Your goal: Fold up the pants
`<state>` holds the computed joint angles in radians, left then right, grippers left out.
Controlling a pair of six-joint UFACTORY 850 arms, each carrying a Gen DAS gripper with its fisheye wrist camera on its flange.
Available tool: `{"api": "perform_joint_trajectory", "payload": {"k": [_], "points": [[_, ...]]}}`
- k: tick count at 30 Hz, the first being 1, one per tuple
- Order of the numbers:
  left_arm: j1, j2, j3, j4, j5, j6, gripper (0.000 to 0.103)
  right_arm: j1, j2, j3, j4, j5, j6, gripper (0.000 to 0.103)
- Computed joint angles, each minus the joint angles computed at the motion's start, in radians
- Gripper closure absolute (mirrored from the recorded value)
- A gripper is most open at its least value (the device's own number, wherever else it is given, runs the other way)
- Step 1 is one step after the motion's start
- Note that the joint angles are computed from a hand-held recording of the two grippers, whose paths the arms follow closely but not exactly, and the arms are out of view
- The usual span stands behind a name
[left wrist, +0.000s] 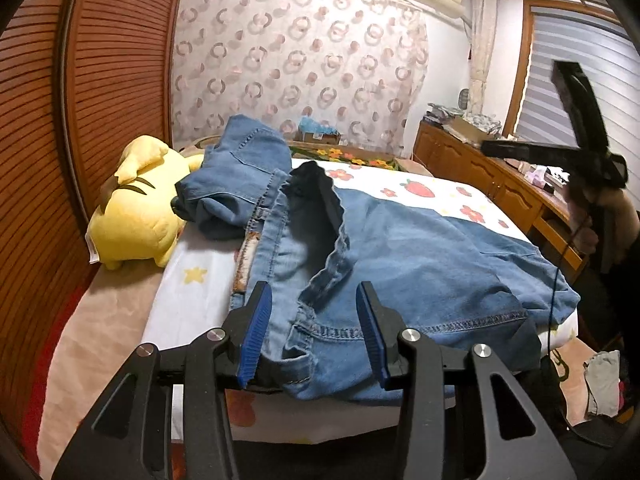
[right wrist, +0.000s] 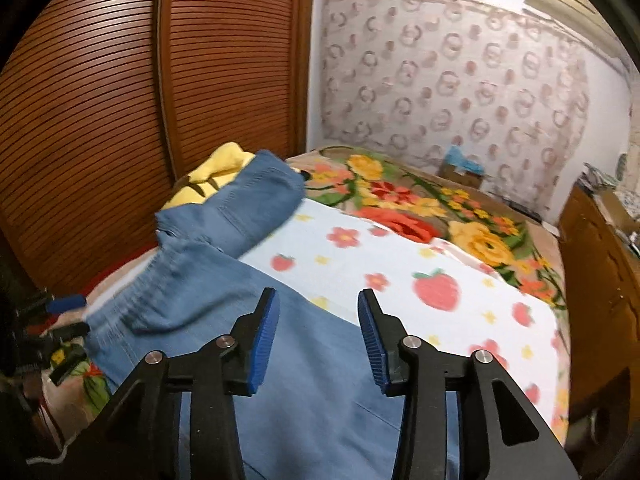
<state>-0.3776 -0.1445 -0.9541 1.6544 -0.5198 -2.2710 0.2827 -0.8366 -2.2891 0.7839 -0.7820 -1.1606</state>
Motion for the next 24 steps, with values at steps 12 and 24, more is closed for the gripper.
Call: {"api": "perform_joint_trajectory", "payload": {"k": [12,24], "points": [[0.031,-0.091,-0.05,-0.036,0.061,0.038,0.06,-0.043,0.056,0.213,-0.048,0.001,0.024,0.055],[0.022,-0.104,-0.061,-0.05,0.036,0.08,0.095,-0.054,0.062,0.295,-0.08,0.031,0.072,0.055]]}}
